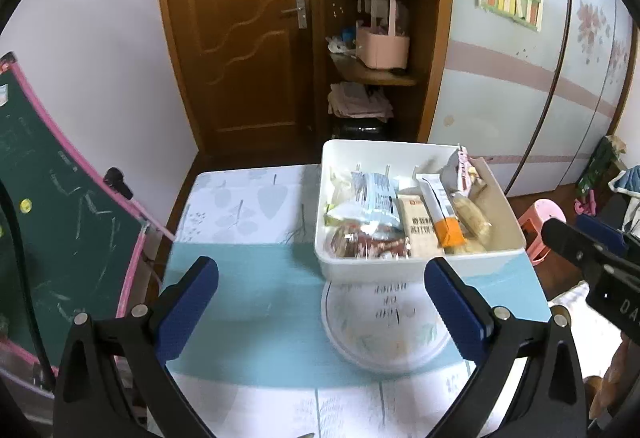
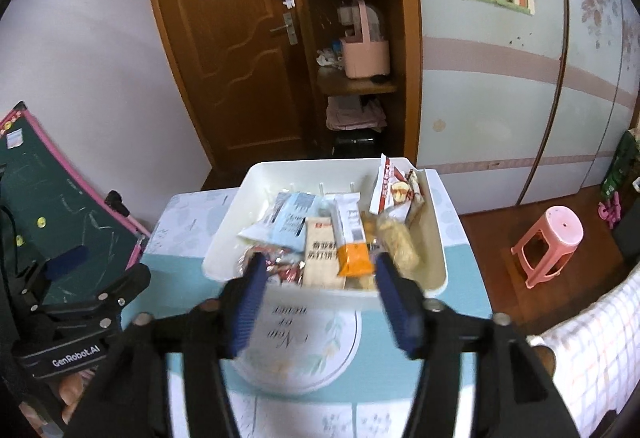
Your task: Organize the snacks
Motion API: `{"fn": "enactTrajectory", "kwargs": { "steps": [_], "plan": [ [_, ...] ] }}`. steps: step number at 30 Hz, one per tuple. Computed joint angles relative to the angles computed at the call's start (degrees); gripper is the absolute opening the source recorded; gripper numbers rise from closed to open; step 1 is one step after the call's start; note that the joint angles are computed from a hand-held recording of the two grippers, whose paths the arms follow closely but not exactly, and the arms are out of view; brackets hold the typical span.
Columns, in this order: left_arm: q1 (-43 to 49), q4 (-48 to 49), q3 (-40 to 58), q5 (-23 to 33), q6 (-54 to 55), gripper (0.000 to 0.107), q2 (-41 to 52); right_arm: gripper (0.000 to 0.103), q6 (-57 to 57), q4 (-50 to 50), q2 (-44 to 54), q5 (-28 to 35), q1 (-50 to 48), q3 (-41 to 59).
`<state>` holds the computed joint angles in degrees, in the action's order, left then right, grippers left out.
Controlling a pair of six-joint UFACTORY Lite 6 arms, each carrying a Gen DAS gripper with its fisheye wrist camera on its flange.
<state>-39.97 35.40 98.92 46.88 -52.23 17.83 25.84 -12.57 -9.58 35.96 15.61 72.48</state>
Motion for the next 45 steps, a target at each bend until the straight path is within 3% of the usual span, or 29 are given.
{"fn": "enactTrajectory", "kwargs": {
  "steps": [7,13,19,23,25,34,45],
  "plan": [
    [-9.2,6.3,-17.2,9.3,-12.5,0.103,-17.9,0.070,14.4,-8.4,-13.5,8.5,12.0,-8.0],
    [-19.3,8.4,-26.2,18.5,-20.3,0.103,-27.7,0.080,29.6,-18.0,-20.9,18.3,27.0,-12.3],
    [-28.7,5.6,-32.7,23.1,-26.6,0.103,-33.9,0.084,52.8,-29.5,-29.1,32.9,49.7,-19.2],
    [-35.5,6.4,-34.1,27.0,-31.4,0.103,-35.3,0.084,59.9,-32.6,-28.6,44.0,62.7,-18.8],
    [-38.2,6.3,-34.0,29.3,-33.8,0.103,-34.6,0.085,61.8,-32.7,-28.6,46.6,66.1,-19.2],
    [-39.7,4.2,-34.9,29.7,-37.3,0.103,-35.0,0.085,74.1,-34.1,-31.1,54.4,79.7,-22.9],
    [-40.7,4.9,-34.7,31.1,-37.9,0.103,-34.6,0.085,77.1,-35.3,-32.6,56.1,82.9,-23.4]
  ]
}}
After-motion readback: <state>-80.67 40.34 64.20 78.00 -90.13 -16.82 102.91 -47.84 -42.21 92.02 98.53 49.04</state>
